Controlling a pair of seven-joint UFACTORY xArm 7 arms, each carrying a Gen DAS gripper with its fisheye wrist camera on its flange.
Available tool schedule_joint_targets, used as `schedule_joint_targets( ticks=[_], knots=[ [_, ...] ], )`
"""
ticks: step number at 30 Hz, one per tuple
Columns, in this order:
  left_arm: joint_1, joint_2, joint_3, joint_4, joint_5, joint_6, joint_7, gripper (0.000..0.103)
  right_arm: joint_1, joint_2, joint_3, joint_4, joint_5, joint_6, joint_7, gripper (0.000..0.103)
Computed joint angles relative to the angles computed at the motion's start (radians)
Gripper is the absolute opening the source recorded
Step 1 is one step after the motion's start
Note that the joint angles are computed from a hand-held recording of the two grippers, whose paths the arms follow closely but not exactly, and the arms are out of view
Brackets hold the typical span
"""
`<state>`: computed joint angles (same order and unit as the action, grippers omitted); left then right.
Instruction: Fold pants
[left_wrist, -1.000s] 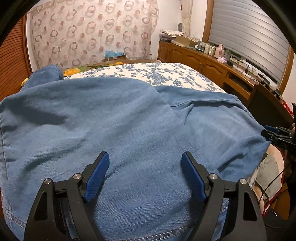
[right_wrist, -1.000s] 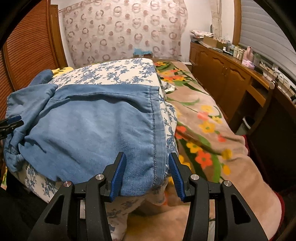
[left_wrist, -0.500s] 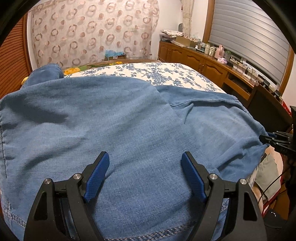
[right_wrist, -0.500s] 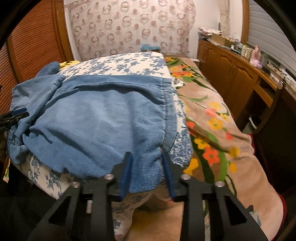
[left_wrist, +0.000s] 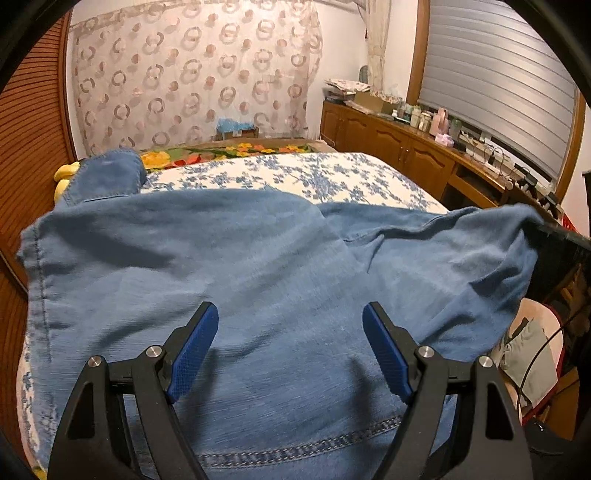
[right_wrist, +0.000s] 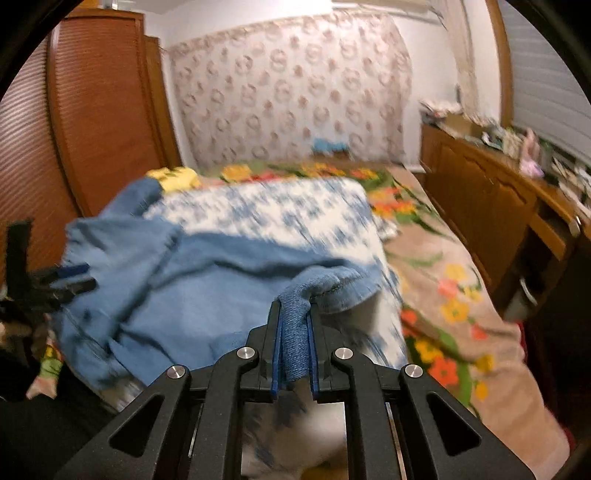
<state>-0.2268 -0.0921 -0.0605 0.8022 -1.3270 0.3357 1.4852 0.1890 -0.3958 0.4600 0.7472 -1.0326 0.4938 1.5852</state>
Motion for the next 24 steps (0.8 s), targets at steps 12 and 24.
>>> schedule_joint_targets(
  ticks=[12,24],
  knots=[
    [0.034,-0.047,0.043,-0.005,-0.045,0.012,0.032,0.081,0.058,0.166,-0.018,0.258,-0.201,-0.080,-0.062,0.011],
    [0.103,-0.067,0.091,-0.014,-0.079,0.028,0.049,0.081,0.191,0.413,-0.141,0.515,-0.361,-0.208,-0.111,0.011]
  ],
)
